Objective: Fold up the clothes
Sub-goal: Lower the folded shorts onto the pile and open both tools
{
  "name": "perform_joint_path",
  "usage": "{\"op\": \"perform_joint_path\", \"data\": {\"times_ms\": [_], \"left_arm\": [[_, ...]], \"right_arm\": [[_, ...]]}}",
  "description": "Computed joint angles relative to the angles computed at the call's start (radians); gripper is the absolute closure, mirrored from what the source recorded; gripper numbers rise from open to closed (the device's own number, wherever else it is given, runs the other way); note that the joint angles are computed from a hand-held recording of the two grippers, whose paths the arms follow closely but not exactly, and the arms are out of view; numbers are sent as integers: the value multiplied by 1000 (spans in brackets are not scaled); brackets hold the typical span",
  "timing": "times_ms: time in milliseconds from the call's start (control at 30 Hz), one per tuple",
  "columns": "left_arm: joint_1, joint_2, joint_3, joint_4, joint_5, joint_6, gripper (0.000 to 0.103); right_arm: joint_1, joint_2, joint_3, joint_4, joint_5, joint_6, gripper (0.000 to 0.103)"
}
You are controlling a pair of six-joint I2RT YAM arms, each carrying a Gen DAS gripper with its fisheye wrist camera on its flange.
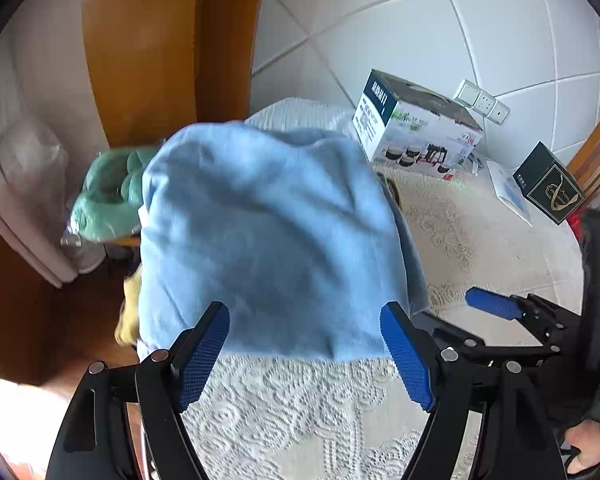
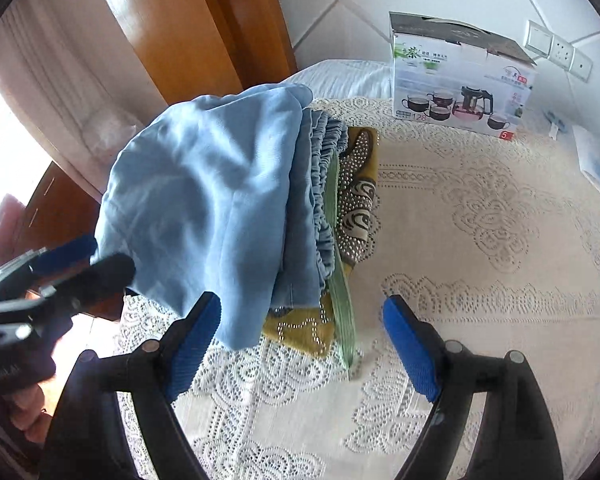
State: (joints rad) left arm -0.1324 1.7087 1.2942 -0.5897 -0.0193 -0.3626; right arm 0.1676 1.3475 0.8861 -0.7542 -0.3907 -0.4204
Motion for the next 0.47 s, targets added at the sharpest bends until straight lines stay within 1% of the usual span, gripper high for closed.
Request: {"op": "perform_joint_path", "data": {"times_ms": [100,200,333,467], "left_arm": [[-14,-4,-20,-7,-24,-22,25],[-14,-29,-55,6,-22,-33,25],[-20,-48,-70,4,-59,-36,25],[-17,-55,-78,3,-75,-33,25]], "right_arm": [[1,-29,-9,-4,11,0,19],[0,-49,-17,-9,11,2,19],[11,-71,-25,-6,26,8,19],[24,-77,-28,-1,42,14,19]]}}
